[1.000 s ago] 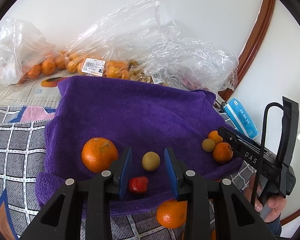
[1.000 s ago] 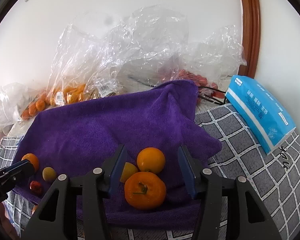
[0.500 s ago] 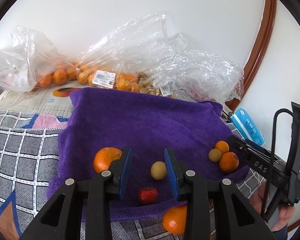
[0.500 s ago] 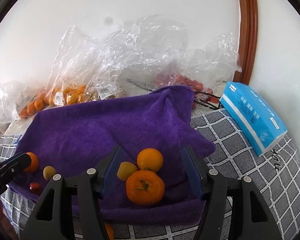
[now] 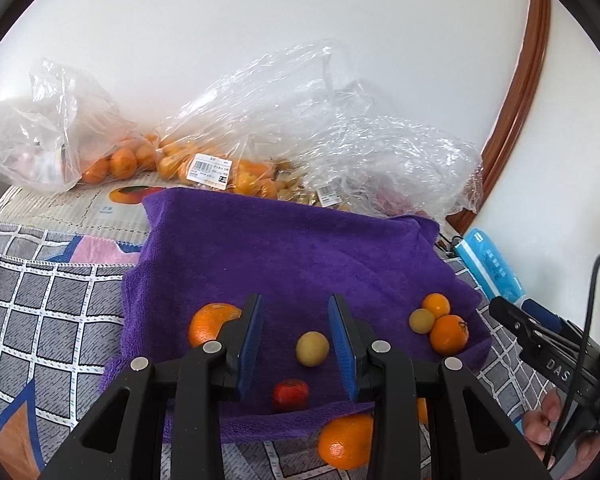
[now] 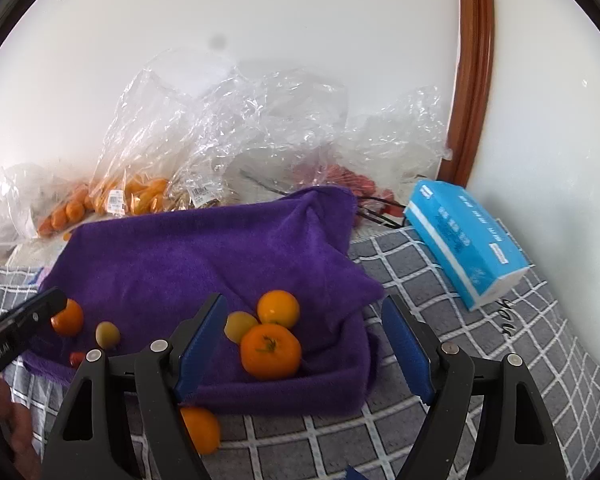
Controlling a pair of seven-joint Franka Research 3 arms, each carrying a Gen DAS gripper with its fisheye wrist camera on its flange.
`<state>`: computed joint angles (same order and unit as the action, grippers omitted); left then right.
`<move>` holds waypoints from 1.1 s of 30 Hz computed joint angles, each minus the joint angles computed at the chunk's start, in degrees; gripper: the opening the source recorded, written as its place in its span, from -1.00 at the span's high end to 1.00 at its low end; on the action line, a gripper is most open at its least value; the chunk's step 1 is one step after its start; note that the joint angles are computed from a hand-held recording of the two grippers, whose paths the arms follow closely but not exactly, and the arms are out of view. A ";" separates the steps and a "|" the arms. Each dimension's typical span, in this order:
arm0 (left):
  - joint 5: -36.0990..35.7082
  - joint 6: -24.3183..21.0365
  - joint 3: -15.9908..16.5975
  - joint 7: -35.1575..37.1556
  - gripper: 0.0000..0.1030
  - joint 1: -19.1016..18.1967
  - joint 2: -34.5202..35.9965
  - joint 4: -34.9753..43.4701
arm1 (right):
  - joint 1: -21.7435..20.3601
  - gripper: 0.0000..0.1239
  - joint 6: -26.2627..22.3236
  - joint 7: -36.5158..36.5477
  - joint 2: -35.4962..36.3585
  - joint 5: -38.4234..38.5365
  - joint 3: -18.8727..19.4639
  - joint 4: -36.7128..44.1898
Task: Organize fruits
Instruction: 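Withdraw both open grippers from the towel toward the remaining oranges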
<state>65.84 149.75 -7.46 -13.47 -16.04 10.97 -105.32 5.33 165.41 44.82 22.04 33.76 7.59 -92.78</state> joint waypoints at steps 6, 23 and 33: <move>-0.49 -0.23 -0.28 2.50 0.38 -0.32 0.43 0.72 | -2.88 -0.27 1.81 -5.73 -3.05 8.89 2.13 -4.06; -8.48 -3.52 -2.63 8.24 0.31 -0.07 -5.31 -3.58 | -4.45 -0.11 -15.30 -12.07 -8.93 16.02 -1.91 -10.13; -12.90 -8.25 -5.57 8.61 0.28 0.63 -11.88 -11.49 | -0.45 0.19 -22.73 -21.98 -14.37 18.84 -3.83 -19.02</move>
<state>52.94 141.49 -13.03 -4.85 -15.41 -0.91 -116.81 4.88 142.68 22.84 7.66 52.60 3.76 -111.80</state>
